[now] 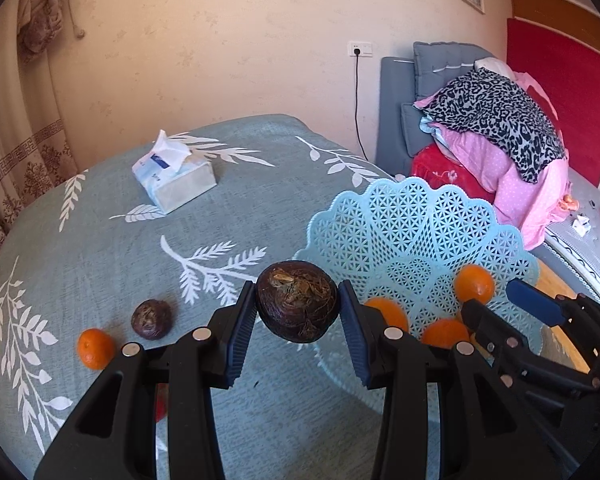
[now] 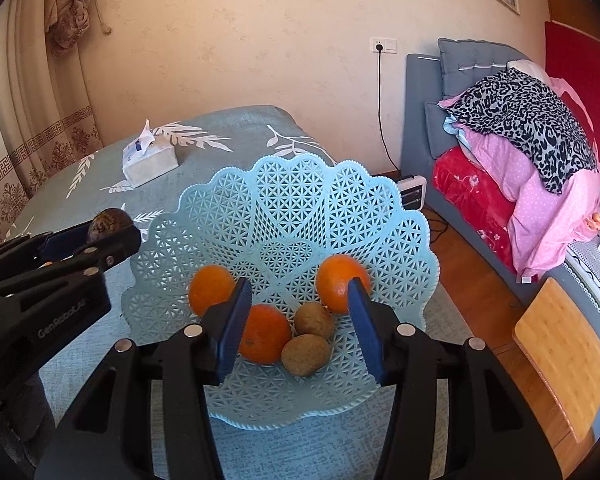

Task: Organize fruits
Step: 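Lower the dark brown fruit into the basket and open the left tool, then move both tools back to the bed and close the left tool on an orange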

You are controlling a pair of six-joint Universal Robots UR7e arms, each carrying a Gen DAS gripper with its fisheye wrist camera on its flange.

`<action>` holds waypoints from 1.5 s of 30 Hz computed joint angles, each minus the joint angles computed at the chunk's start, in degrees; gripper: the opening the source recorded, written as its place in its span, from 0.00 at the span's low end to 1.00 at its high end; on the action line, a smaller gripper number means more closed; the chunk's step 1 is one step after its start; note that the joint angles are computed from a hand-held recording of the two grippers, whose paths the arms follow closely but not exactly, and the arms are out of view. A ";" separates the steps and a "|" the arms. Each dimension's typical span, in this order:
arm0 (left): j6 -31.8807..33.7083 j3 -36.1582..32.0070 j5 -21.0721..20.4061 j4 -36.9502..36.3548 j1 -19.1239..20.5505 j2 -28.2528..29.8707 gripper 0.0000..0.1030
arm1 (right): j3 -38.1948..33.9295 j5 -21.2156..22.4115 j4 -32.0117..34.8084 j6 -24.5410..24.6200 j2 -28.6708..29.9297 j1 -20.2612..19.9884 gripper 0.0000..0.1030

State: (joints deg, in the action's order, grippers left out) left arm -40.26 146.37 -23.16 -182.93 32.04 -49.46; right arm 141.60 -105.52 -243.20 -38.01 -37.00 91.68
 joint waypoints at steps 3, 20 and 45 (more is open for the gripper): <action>4.60 -1.63 -1.09 -3.94 1.42 1.78 0.41 | 0.04 0.10 -0.11 -0.04 -0.16 -0.45 0.50; 10.91 -3.58 -1.12 -10.13 2.80 4.12 0.69 | -0.11 0.15 -0.92 0.23 0.05 -0.94 0.56; -7.58 2.04 4.55 9.33 -0.71 -3.89 0.88 | 0.36 -0.54 -2.88 0.00 1.26 0.99 0.72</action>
